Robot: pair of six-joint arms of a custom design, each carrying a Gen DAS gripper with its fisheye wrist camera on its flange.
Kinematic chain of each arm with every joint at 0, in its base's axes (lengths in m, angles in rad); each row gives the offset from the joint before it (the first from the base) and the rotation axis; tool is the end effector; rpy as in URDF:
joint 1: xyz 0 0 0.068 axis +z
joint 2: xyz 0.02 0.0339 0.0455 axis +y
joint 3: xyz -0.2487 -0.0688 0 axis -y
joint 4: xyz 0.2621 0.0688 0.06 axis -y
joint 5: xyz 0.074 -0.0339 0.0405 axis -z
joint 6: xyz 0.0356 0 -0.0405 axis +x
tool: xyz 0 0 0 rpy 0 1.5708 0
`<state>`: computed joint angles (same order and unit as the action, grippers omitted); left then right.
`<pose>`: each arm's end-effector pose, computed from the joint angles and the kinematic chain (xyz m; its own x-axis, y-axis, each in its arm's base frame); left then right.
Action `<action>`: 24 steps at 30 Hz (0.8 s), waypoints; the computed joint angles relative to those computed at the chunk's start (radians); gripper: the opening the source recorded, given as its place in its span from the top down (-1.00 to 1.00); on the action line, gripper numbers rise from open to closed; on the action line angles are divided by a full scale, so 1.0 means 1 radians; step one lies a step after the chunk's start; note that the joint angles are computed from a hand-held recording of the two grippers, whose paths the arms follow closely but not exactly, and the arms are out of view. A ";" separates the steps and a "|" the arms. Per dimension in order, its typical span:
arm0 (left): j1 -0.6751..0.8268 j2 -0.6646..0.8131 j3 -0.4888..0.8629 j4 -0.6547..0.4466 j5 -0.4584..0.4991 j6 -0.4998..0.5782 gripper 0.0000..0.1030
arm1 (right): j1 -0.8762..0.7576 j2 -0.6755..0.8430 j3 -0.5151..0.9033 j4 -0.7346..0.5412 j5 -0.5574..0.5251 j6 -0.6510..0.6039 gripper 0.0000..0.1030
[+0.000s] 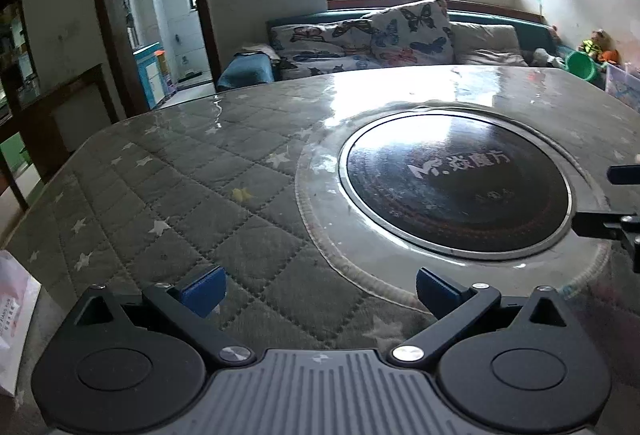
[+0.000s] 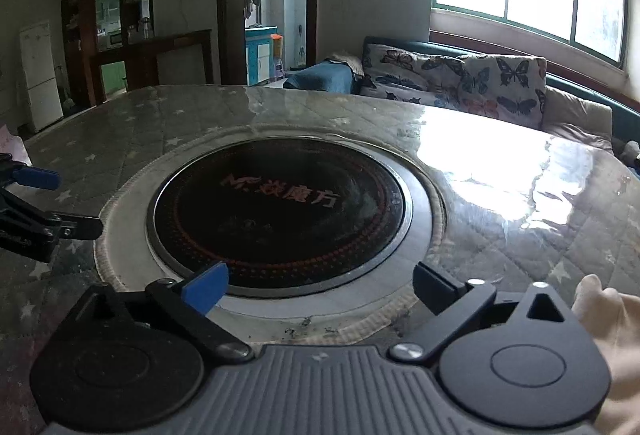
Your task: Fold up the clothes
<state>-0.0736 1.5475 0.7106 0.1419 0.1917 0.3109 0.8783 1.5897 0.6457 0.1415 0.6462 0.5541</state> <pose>0.3166 -0.0301 0.1379 -0.5413 0.3410 -0.7686 0.4030 0.9074 0.1188 0.2069 0.2158 0.1114 -0.5732 -0.0330 -0.8188 -0.0538 0.9985 -0.0026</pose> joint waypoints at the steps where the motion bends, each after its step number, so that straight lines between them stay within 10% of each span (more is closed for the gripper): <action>1: -0.005 0.009 0.001 0.010 -0.013 -0.005 -1.00 | -0.004 0.004 0.002 0.006 -0.003 -0.005 -1.00; 24: -0.001 0.073 0.031 0.037 -0.012 -0.130 -1.00 | -0.053 0.112 0.112 -0.067 -0.110 -0.038 -1.00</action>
<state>-0.0744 1.6204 0.7416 0.1791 0.1800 0.1810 0.8249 1.7020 0.7572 0.0750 0.5357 0.5161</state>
